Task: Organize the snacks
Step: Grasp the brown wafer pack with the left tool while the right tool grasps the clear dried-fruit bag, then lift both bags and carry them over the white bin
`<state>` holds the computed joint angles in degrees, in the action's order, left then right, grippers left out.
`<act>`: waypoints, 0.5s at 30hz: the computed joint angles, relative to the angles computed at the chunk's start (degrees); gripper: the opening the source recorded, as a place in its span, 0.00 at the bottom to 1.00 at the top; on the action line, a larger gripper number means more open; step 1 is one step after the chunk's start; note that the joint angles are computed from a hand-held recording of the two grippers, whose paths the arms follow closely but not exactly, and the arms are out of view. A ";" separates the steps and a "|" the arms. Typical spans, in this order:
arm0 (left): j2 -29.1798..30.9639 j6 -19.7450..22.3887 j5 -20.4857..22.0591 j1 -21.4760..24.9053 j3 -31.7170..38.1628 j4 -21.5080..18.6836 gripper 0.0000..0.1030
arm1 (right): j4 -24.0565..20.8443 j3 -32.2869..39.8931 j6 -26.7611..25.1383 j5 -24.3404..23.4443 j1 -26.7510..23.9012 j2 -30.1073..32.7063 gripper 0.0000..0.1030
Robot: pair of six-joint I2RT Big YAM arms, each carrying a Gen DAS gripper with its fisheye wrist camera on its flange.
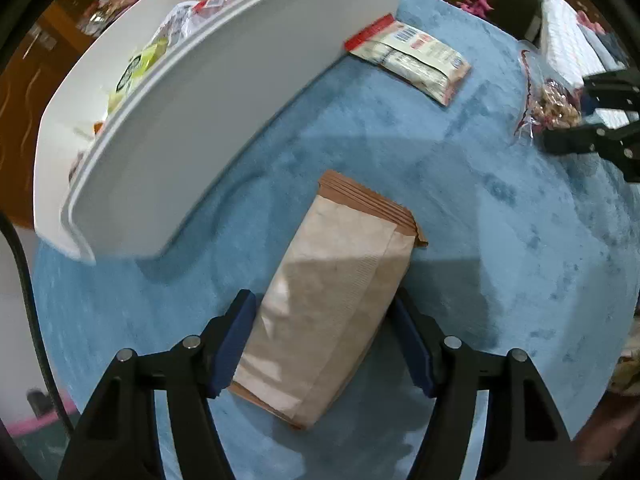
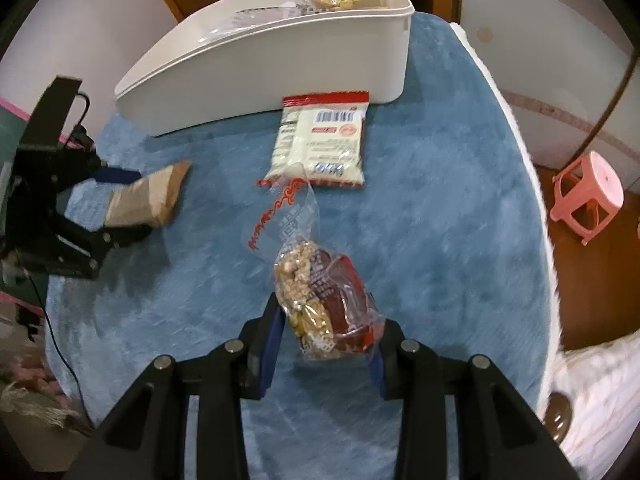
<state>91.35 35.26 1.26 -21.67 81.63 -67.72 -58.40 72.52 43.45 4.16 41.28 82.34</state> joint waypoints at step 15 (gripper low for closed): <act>-10.66 -17.61 3.73 -0.67 -0.75 -4.99 0.64 | -0.58 1.46 10.65 7.92 7.71 -7.27 0.36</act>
<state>80.69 17.65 4.99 -22.33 80.87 -72.71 -58.99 73.99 54.09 12.08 48.99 75.07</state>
